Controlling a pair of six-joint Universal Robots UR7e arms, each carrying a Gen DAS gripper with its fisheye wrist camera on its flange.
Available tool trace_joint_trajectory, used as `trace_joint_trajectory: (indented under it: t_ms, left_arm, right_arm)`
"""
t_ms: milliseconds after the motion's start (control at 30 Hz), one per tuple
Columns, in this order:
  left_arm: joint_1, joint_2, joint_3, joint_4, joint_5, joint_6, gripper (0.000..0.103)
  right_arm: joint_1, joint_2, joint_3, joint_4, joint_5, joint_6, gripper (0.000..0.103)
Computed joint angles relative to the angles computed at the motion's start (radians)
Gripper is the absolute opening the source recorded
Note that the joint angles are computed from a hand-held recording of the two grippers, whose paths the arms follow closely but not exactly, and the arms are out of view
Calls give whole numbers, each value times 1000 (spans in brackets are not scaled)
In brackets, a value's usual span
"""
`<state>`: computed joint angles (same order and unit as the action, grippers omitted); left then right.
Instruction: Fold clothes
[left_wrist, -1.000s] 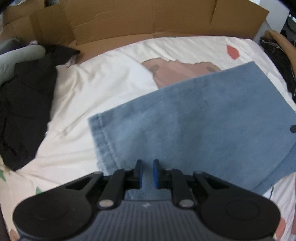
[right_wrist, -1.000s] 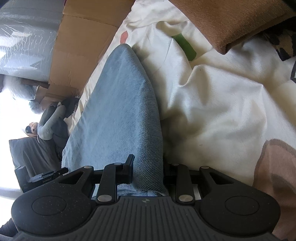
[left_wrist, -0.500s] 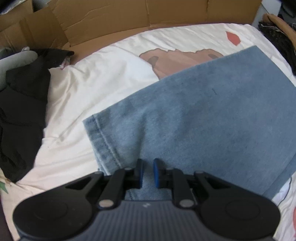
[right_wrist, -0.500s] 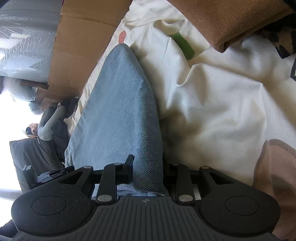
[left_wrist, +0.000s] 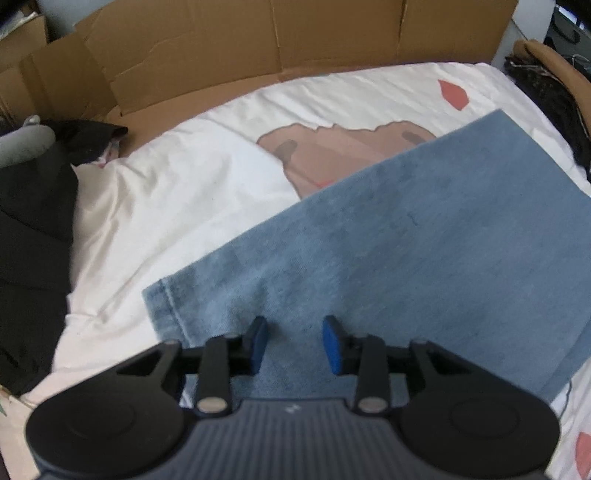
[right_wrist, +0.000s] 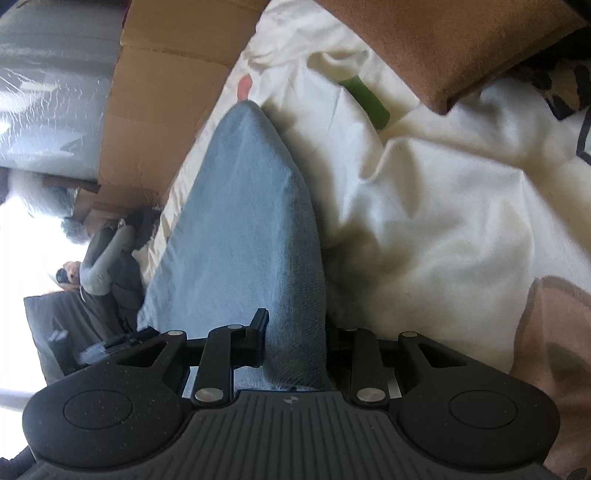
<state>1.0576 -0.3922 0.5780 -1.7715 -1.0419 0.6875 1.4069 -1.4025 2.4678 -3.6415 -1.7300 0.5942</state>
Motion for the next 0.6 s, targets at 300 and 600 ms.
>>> trace_joint_trajectory:
  t_ms: [300, 600]
  left_arm:
    - [-25, 8, 11, -38, 7, 14, 34]
    - [-26, 64, -17, -67, -4, 62, 32]
  right_arm:
    - [13, 6, -25, -2, -13, -9, 36]
    - [21, 1, -44, 37, -24, -38, 36]
